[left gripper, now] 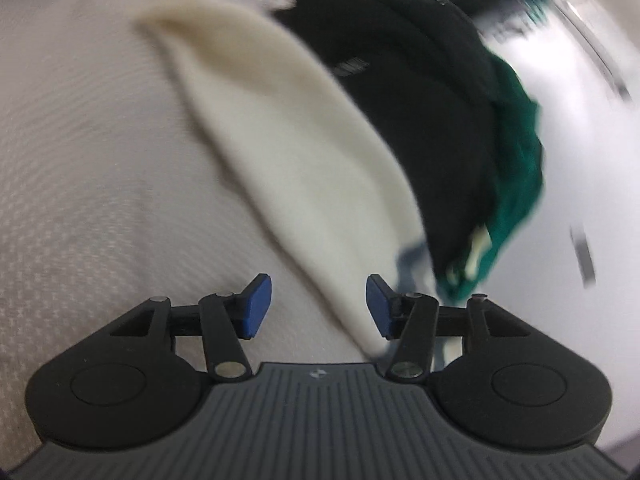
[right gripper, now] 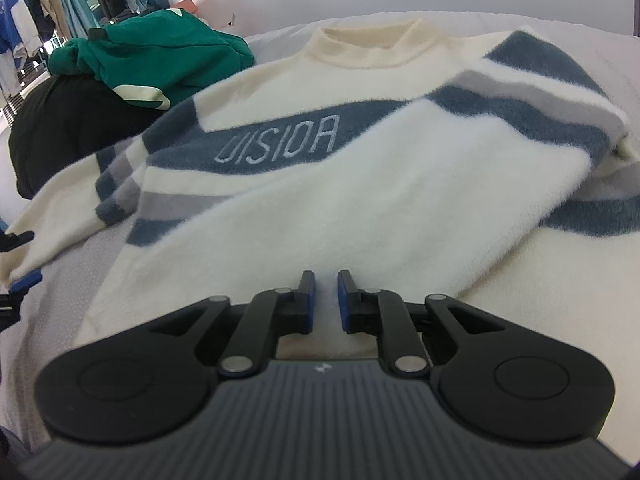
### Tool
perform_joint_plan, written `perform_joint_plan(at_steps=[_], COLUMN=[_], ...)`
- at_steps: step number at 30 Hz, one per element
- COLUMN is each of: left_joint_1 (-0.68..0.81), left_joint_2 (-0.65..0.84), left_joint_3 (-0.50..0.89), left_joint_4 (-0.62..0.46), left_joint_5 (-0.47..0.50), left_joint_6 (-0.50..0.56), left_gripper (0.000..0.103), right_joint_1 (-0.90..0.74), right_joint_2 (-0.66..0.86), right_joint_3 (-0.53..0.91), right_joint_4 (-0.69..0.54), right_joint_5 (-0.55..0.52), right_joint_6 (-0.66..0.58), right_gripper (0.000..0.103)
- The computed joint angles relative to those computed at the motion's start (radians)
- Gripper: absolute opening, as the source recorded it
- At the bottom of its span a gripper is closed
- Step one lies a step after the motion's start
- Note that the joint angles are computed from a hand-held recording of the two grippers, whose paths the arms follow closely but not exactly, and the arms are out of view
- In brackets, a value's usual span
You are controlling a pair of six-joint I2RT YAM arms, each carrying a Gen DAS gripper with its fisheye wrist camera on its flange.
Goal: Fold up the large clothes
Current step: 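Close the left gripper on the cream sleeve cuff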
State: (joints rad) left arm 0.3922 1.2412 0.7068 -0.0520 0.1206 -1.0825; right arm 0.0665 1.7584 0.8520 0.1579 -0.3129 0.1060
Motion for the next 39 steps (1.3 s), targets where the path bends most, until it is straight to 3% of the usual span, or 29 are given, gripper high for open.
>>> perform_joint_plan(at_steps=[3,8,13,27,29,31,33,36,39], left_joint_1=[0.041,0.077,0.126,0.165,0.168,0.167,0.163,0.147,0.122], left_joint_2=[0.041,0.126,0.208,0.46,0.485,0.514,0.538,0.514,0.455], left_joint_3=[-0.018,0.014,0.067,0.291,0.322,0.371,0.399,0.364,0.357], left_joint_4=[0.064,0.103,0.125,0.14,0.128,0.086,0.089,0.132,0.095], left_joint_5=[-0.003,-0.094,-0.092,-0.13,-0.137,-0.151,-0.172,-0.215,-0.255], left_joint_6=[-0.09,-0.165,-0.232,-0.134,-0.122,-0.102,-0.072,-0.066,-0.014], left_gripper=[0.058,0.057,0.057,0.055,0.049,0.037,0.013,0.01,0.01], right_joint_1=[0.005,0.01,0.003,0.026,0.027,0.029,0.033,0.042,0.05], right_joint_2=[-0.008,-0.03,-0.036,-0.023,-0.018,-0.014,-0.011,-0.01,-0.008], right_joint_3=[-0.011,-0.03,-0.035,-0.028,-0.025,-0.021,-0.011,0.019,0.032], right_joint_4=[0.011,0.028,0.024,0.044,0.047,0.049,0.038,-0.012,-0.022], right_joint_5=[0.007,-0.007,-0.022,0.011,0.01,0.012,0.017,0.032,0.037], right_joint_6=[-0.01,-0.027,-0.023,-0.03,-0.026,-0.024,-0.021,-0.013,-0.014], right_gripper=[0.018,0.049,0.049,0.049,0.049,0.049,0.049,0.049,0.049])
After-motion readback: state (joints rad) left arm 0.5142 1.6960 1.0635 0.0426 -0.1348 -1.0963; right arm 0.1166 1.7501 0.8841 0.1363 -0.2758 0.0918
